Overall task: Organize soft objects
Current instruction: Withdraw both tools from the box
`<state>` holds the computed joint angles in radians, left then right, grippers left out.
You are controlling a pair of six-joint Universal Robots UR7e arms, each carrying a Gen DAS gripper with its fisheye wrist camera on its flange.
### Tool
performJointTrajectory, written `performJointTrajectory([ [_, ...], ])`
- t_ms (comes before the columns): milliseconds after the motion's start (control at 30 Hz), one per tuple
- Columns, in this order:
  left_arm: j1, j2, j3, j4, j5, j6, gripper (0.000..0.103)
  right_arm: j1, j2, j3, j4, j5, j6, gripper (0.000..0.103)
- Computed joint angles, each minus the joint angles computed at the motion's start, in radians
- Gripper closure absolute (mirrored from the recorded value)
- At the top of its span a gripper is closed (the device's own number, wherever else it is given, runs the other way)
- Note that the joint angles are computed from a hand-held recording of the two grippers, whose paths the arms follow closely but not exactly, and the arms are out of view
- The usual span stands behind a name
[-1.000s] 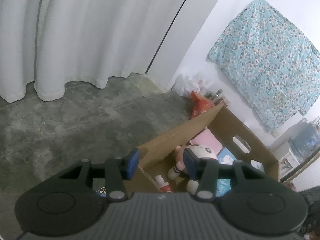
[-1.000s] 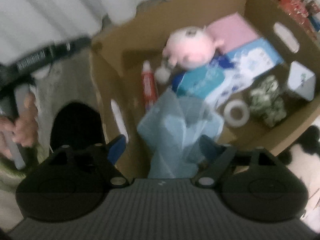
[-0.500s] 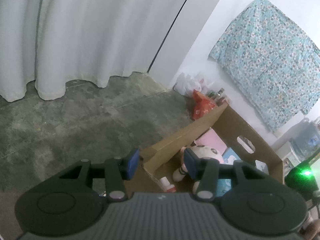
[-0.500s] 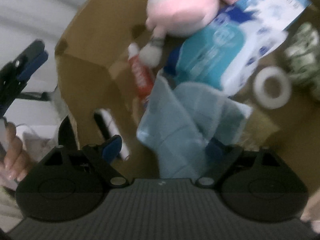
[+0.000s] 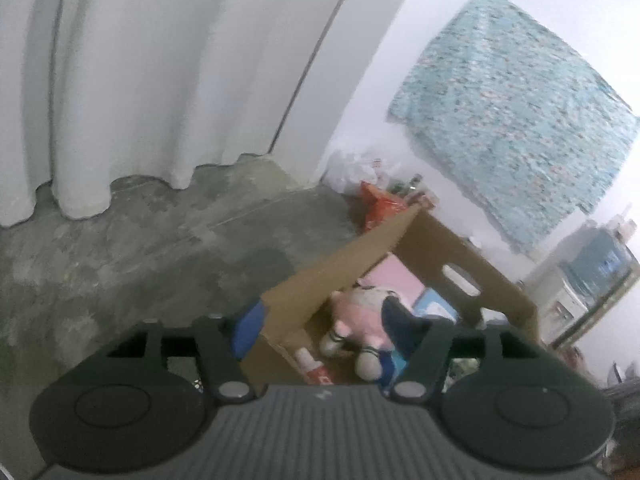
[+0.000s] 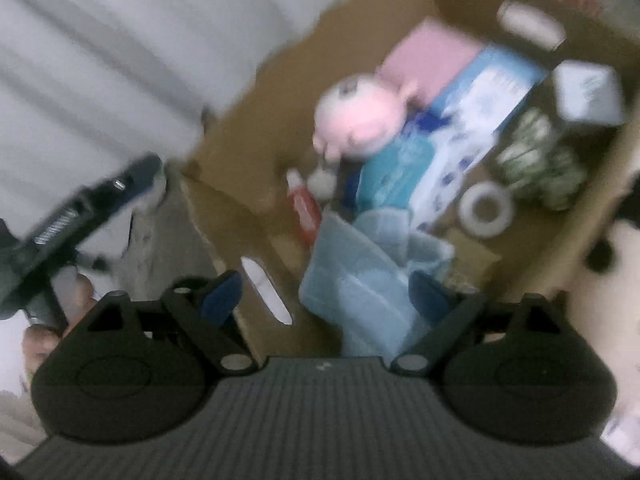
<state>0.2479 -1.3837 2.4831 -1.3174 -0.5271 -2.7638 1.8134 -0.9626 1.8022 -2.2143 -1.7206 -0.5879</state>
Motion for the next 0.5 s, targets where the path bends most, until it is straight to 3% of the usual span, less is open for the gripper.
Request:
performJointTrajectory([
  [67,-0.024,0.013,-0.006,-0.015,0.004,0.049,0.023,-0.022,-0.098,0.084,-0.075,0.062,-0.028,0.011],
  [233,-0.079,0.055,-0.019,-0.136,0.015,0.315,0.007,-0.090,-0.310,0.284,-0.299,0.170,-0.077,0.004],
  [367,-0.109,0.082,-0.014,-0.306,0.004,0.562,0.002,-0.138,-0.470,0.531,-0.651,0.202,-0.156,0.001],
  [500,-0.124,0.135,-0.047,-0.348,-0.028,0.684,0.000,-0.181,-0.543,0.705,-0.941,0.208,-0.201,0.001],
])
